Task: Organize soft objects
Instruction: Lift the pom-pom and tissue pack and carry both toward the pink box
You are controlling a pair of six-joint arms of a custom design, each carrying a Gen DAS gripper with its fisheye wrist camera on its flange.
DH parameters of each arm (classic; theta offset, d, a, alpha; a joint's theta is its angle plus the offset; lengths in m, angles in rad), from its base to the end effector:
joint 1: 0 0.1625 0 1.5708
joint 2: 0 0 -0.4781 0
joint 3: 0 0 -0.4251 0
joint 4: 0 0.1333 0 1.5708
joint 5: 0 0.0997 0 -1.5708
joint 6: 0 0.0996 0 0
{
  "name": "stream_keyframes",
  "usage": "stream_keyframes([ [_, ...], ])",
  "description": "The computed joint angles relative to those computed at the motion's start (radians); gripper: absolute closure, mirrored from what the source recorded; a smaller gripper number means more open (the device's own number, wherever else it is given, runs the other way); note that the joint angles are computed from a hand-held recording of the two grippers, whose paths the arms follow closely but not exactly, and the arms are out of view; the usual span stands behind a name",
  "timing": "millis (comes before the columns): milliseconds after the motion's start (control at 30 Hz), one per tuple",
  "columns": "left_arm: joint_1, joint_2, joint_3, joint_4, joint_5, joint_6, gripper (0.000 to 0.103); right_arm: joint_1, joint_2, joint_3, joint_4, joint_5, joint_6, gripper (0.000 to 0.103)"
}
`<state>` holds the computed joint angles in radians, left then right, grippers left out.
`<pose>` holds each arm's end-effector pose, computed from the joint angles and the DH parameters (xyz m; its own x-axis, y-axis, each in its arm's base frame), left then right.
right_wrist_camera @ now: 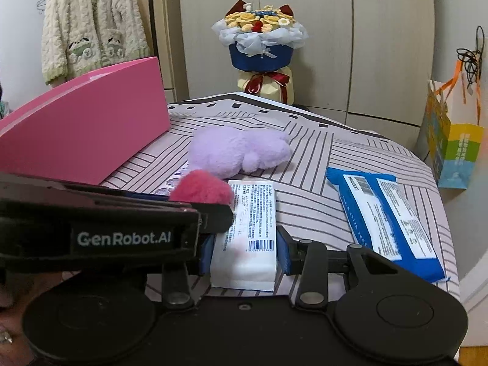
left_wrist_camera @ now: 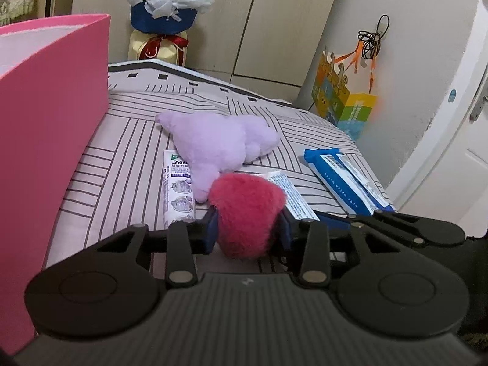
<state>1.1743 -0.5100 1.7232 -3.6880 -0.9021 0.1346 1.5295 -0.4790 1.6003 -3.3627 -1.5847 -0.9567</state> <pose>-0.0862 -0.7110 0.0277 -0.8716 -0.0685 -0.4854 0.3591 0.5850 -0.7272 0.1009 -0.7538 -0.0161 -0.6019 -0.6110 0.5142 -0.7976 0.4919 -0.3492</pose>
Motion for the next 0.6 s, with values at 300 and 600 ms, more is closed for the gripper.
stream_keyframes([
  [300, -0.006, -0.009, 0.031, -0.028, -0.015, 0.007, 0.068, -0.006, -0.012, 0.032, -0.033, 0.008, 0.078, 0.058],
  [600, -0.017, -0.041, 0.101, -0.054, -0.056, -0.005, 0.068, -0.013, -0.045, 0.119, -0.114, 0.013, 0.111, 0.058],
])
